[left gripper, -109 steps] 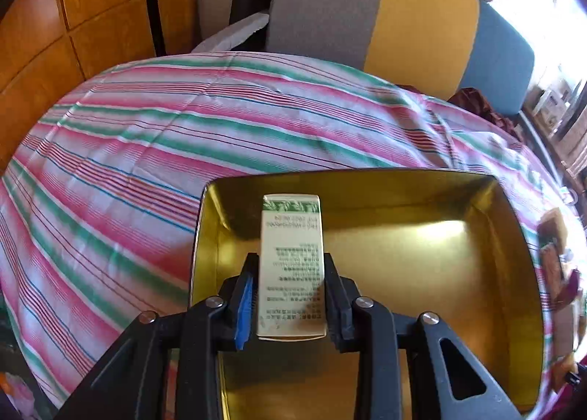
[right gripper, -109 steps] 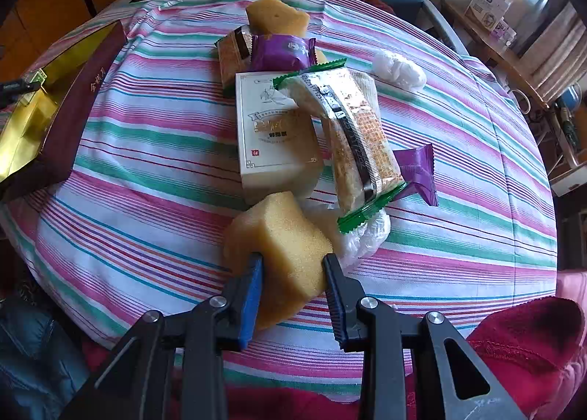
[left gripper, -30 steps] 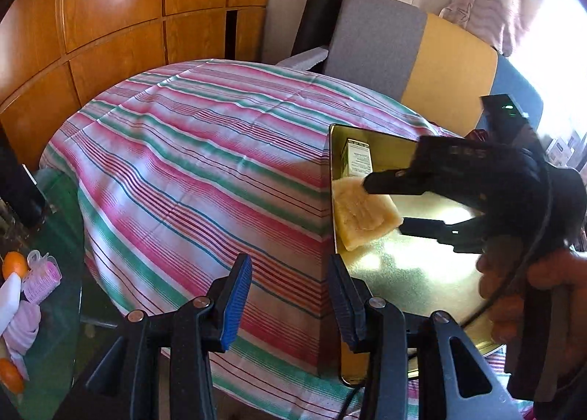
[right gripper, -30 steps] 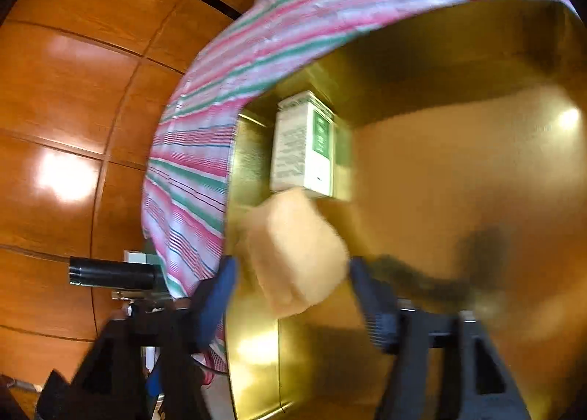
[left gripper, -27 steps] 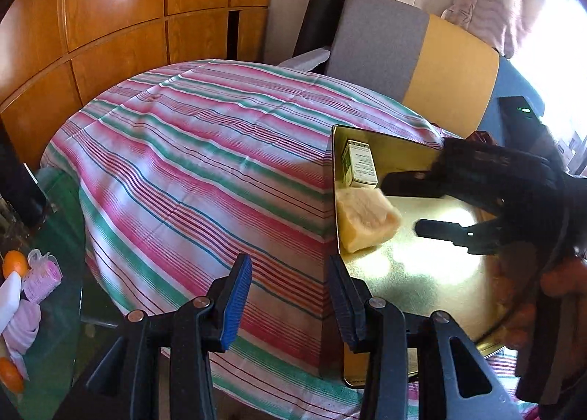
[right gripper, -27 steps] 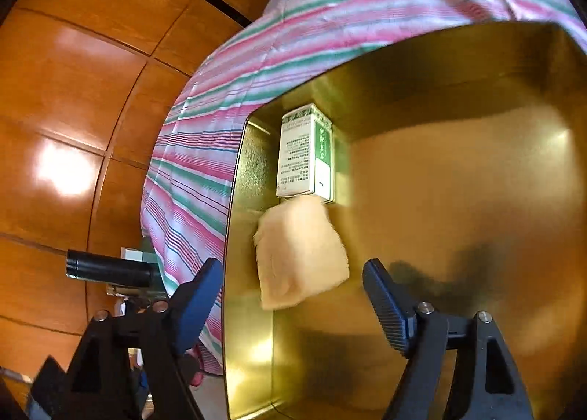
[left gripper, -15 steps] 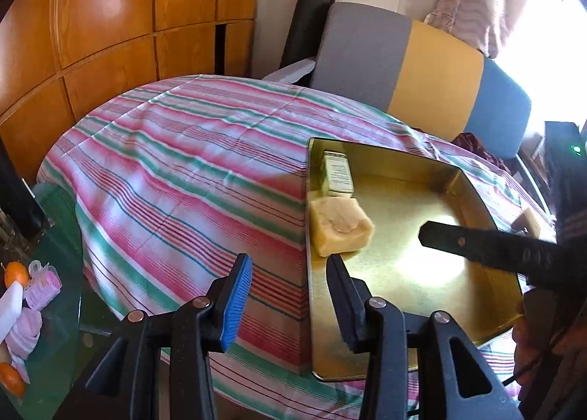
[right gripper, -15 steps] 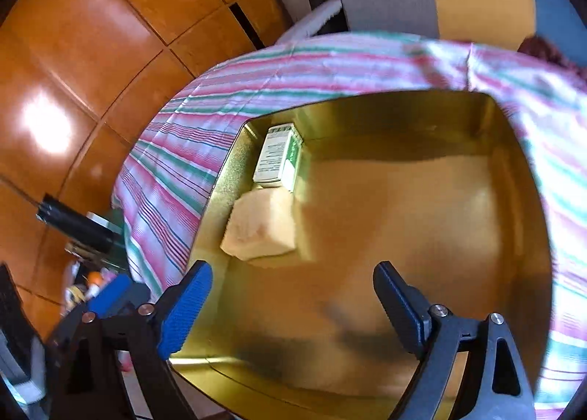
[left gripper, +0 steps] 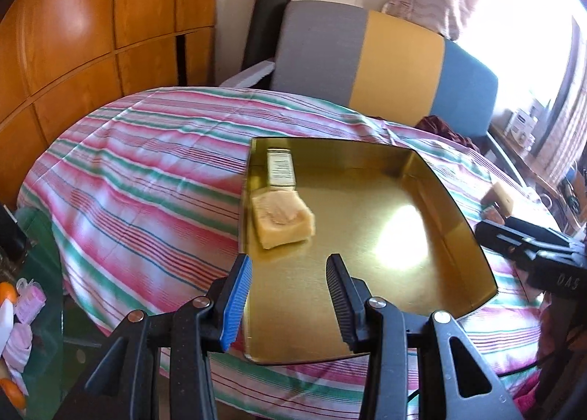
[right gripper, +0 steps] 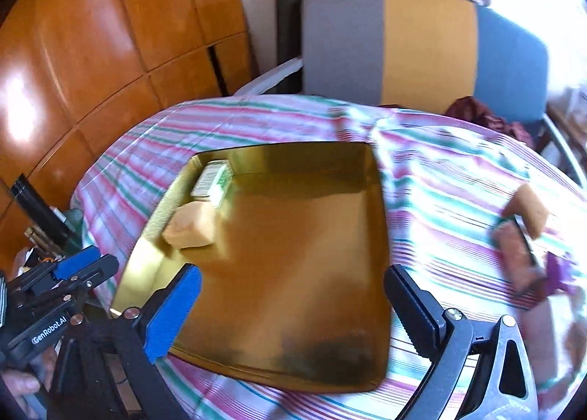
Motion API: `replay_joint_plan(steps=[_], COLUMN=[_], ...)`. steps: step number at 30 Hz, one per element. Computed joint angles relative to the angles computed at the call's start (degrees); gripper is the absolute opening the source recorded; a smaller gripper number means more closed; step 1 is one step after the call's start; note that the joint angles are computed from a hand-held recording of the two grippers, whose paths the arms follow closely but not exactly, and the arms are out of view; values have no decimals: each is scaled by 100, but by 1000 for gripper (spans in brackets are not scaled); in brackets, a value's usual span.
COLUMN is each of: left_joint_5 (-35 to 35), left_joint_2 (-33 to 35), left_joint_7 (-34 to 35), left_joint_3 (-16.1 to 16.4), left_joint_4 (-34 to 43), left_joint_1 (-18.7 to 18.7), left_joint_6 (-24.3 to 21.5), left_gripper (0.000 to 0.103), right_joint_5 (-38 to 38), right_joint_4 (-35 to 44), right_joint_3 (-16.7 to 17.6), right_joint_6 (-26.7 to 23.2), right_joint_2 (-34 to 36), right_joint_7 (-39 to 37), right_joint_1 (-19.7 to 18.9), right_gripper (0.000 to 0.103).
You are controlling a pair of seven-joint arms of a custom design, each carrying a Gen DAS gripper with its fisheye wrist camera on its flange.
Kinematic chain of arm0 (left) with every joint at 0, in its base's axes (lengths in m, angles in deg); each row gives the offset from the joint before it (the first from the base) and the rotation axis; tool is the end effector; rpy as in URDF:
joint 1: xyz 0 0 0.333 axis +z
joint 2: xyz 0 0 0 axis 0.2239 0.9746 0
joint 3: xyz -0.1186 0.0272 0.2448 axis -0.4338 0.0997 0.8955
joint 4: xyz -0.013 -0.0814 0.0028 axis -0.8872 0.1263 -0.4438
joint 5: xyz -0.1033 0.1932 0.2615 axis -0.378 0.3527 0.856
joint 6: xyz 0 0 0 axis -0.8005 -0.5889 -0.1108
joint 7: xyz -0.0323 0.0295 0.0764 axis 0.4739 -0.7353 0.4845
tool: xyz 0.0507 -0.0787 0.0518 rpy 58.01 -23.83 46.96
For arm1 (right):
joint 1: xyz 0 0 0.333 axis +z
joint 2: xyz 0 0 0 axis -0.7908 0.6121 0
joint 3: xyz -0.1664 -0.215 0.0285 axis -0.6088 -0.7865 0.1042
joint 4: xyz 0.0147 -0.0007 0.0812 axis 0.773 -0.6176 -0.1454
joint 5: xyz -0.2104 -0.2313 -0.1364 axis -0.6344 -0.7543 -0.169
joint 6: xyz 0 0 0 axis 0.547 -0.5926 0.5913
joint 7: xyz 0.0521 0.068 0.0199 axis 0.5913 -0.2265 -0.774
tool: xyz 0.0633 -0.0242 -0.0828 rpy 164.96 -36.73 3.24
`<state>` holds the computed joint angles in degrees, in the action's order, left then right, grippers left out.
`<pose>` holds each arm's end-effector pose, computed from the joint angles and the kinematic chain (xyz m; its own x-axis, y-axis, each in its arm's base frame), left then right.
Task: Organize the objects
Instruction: 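Return both tools to the pile and grasp the white printed box with the left gripper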
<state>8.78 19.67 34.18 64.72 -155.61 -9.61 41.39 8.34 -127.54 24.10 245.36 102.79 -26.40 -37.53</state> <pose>0.3298 -0.2831 0.3376 0.6444 -0.7557 0.1171 -0.5095 -0.5385 -0.6712 0.5304 0.2577 0.3524 0.7733 -0.6183 -0.1407 -0.5352 -0.5174 -0.6677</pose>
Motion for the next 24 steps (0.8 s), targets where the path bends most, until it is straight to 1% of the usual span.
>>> replay_joint_plan(steps=[5, 7, 9, 12, 16, 17, 18, 21, 22, 23, 24], left_joint_5=[262, 418, 561, 707, 851, 878, 863, 603, 478, 329, 182], left_joint_2=[284, 413, 577, 909, 1440, 1609, 1756, 2310, 2511, 2731, 2930], left_joint_7=[237, 352, 506, 824, 1403, 1581, 1760, 2406, 2664, 2955, 3209], left_joint_3=[53, 97, 158, 257, 416, 461, 512, 653, 689, 712, 732], left_joint_4=[335, 503, 720, 1145, 1844, 2055, 2235, 2913, 3161, 3432, 3677], left_joint_1=[10, -2, -11, -56, -179, -221, -260, -391, -426, -452, -485], left_joint_6=[174, 257, 376, 559, 819, 920, 1018, 1294, 1397, 1501, 1565], left_gripper=[42, 42, 42, 42, 42, 42, 42, 42, 42, 42, 42], right_joint_5=[-146, -275, -406, -655, -1193, -1338, -1426, -1533, -1522, -1491, -1248], right_joint_4=[66, 152, 270, 530, 951, 1060, 1176, 1486, 1532, 1637, 1823], right_joint_3=[-311, -460, -598, -809, -1222, -1360, -1426, -1428, -1354, -1276, -998], right_joint_6=[-78, -5, 169, 489, 934, 1010, 1012, 1005, 1037, 876, 585], right_joint_2=[-65, -48, 6, 161, 505, 616, 716, 1046, 1131, 1229, 1343], right_joint_7=[221, 387, 597, 1172, 2298, 2641, 2898, 3428, 3505, 3692, 3679], right_joint_1=[-275, -409, -562, -828, -1028, -1045, -1107, -1404, -1527, -1689, -2030], right_gripper=[101, 101, 101, 101, 103, 103, 103, 103, 103, 103, 103])
